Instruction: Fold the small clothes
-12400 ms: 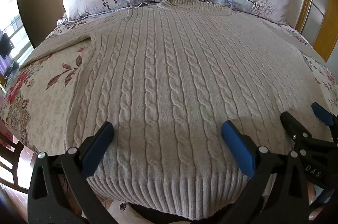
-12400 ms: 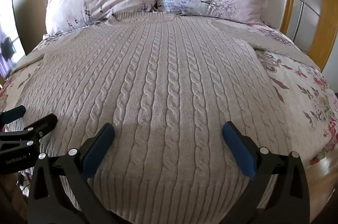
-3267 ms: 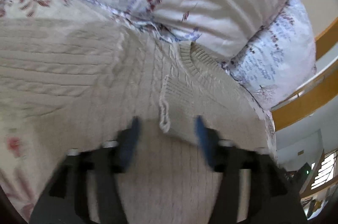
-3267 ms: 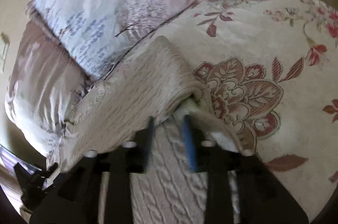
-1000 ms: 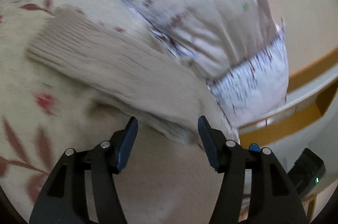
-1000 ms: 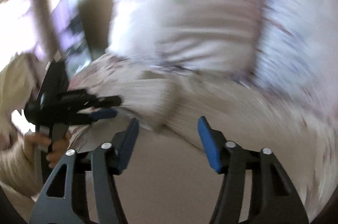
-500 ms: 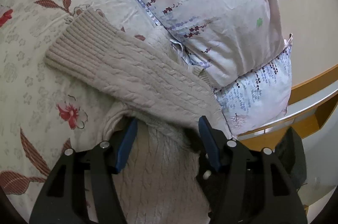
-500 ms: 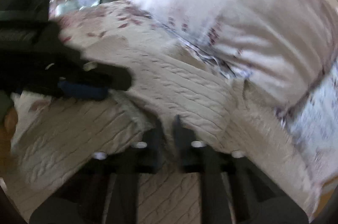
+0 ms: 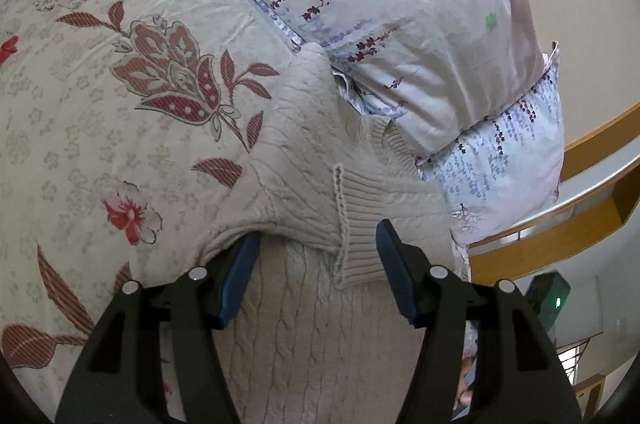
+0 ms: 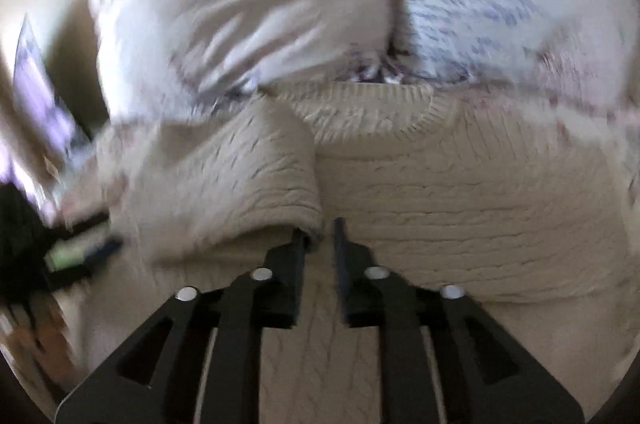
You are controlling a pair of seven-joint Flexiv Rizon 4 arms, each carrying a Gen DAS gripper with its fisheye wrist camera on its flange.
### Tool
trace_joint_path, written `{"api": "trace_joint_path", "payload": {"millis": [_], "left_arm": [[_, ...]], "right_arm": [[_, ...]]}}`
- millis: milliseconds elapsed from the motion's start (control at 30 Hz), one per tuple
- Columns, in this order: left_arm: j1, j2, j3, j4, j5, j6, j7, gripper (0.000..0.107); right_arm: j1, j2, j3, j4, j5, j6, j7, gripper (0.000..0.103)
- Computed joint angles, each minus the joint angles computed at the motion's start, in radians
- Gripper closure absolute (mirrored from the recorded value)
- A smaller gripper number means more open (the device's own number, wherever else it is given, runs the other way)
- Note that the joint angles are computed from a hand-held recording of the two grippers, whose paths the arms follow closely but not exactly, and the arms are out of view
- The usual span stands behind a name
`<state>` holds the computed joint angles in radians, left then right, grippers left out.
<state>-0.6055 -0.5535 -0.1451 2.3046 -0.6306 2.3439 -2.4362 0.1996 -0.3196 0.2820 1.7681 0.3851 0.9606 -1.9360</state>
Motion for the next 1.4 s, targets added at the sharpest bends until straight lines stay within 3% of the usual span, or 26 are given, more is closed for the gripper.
{"api": "trace_joint_path", "payload": {"millis": [67, 100, 167, 267, 433, 633, 700, 733, 767, 833, 1033, 1167, 1267, 1400], "left_arm": [[0.018, 0.000, -0.007, 0.006, 0.028, 0.007, -0.023, 0.046], [0.025, 0.001, -0.010, 0.008, 0.039, 0.007, -0.032, 0.047], [0.033, 0.003, -0.011, 0.011, 0.051, 0.003, -0.044, 0.046], [0.043, 0.006, -0.012, 0.015, 0.072, 0.000, -0.061, 0.046], [0.056, 0.009, -0.013, 0.020, 0.104, 0.000, -0.085, 0.047], [0.085, 0.012, -0.020, 0.026, 0.158, -0.006, -0.127, 0.047], [0.086, 0.013, -0.017, 0.026, 0.165, -0.009, -0.130, 0.047], [0.085, 0.013, -0.016, 0.025, 0.166, -0.010, -0.129, 0.047], [0.083, 0.013, -0.014, 0.024, 0.165, -0.011, -0.129, 0.047], [0.082, 0.013, -0.013, 0.024, 0.166, -0.013, -0.130, 0.047], [0.078, 0.012, -0.010, 0.023, 0.164, -0.013, -0.130, 0.047], [0.080, 0.012, -0.010, 0.023, 0.167, -0.012, -0.132, 0.047], [0.078, 0.012, -0.009, 0.024, 0.166, -0.012, -0.131, 0.046], [0.078, 0.012, -0.010, 0.024, 0.166, -0.009, -0.134, 0.046]], "right_arm": [[-0.003, 0.042, 0.022, 0.048, 0.003, 0.080, -0.128, 0.049], [-0.027, 0.066, 0.058, 0.064, 0.045, 0.127, -0.246, 0.047], [-0.059, 0.097, 0.099, 0.065, 0.145, 0.151, -0.437, 0.046], [-0.088, 0.125, 0.133, 0.029, 0.272, 0.036, -0.685, 0.046], [0.016, 0.133, 0.125, 0.075, 0.217, 0.012, -0.854, 0.052], [0.150, 0.084, 0.065, 0.125, 0.035, 0.083, -0.791, 0.054], [0.149, 0.068, 0.069, 0.117, 0.025, 0.079, -0.778, 0.064], [0.147, 0.063, 0.071, 0.112, 0.028, 0.079, -0.765, 0.082], [0.149, 0.056, 0.065, 0.103, 0.017, 0.066, -0.730, 0.091], [0.119, 0.048, 0.075, 0.061, 0.062, 0.002, -0.707, 0.096], [0.050, 0.059, 0.065, -0.031, 0.234, -0.103, -0.626, 0.097], [-0.007, 0.049, 0.025, -0.104, 0.375, -0.115, -0.526, 0.097], [-0.072, 0.038, -0.017, -0.143, 0.488, -0.081, -0.381, 0.097], [-0.123, 0.005, -0.074, -0.142, 0.513, -0.006, -0.100, 0.097]]}}
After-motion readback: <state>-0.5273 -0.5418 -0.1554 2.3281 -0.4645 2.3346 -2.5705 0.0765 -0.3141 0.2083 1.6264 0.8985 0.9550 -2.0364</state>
